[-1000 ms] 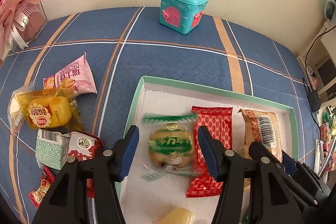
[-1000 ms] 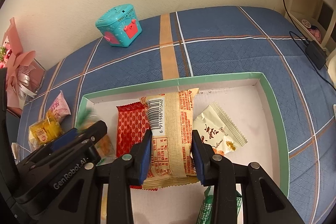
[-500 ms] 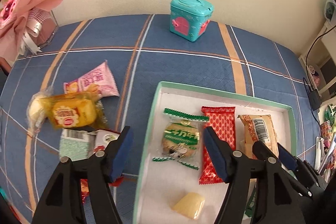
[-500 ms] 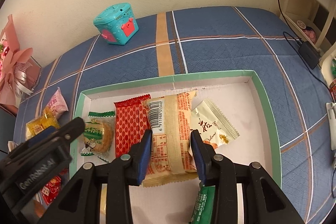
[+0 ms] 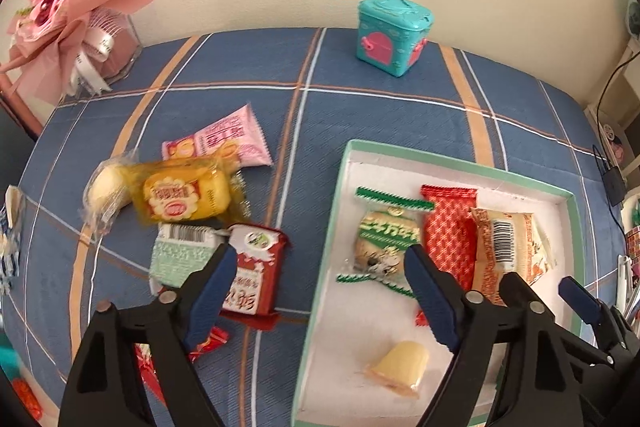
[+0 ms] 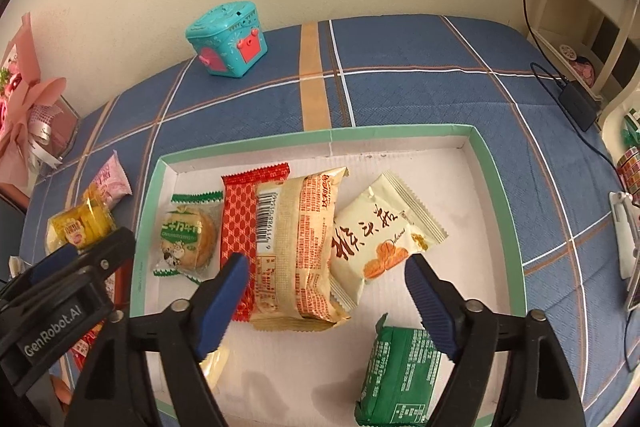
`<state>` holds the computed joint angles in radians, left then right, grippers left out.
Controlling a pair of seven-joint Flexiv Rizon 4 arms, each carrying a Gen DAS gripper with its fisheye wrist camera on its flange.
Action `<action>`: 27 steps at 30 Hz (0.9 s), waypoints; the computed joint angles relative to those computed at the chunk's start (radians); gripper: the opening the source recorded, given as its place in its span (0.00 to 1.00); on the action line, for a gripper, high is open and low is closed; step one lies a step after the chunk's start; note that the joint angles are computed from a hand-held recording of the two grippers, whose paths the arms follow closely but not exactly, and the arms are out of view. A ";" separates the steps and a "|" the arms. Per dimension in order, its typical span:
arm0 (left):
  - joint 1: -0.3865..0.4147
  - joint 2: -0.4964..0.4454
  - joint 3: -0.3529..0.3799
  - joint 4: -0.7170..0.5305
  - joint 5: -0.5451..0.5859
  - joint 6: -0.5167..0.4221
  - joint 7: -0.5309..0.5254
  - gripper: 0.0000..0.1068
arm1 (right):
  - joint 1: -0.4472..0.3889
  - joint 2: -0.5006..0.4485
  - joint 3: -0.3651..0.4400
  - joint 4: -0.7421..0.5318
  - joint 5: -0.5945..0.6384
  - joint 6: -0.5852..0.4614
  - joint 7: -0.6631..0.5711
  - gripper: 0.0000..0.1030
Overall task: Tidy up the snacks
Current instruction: 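Withdraw both tools from the tray toward the remaining snacks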
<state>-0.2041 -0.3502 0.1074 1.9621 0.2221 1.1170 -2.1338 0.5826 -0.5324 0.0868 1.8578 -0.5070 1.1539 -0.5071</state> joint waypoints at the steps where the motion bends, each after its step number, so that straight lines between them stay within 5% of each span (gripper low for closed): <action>1: 0.003 0.005 0.001 0.011 -0.002 0.005 -0.001 0.83 | -0.001 0.001 0.002 0.004 0.002 0.002 0.000 0.87; 6: -0.006 0.026 0.020 0.031 0.039 -0.006 -0.030 0.86 | 0.006 0.017 0.001 0.028 0.000 0.014 0.016 1.00; 27: 0.019 0.165 0.004 0.156 0.191 -0.012 -0.173 0.87 | 0.068 0.111 -0.039 0.168 -0.206 0.088 0.203 1.00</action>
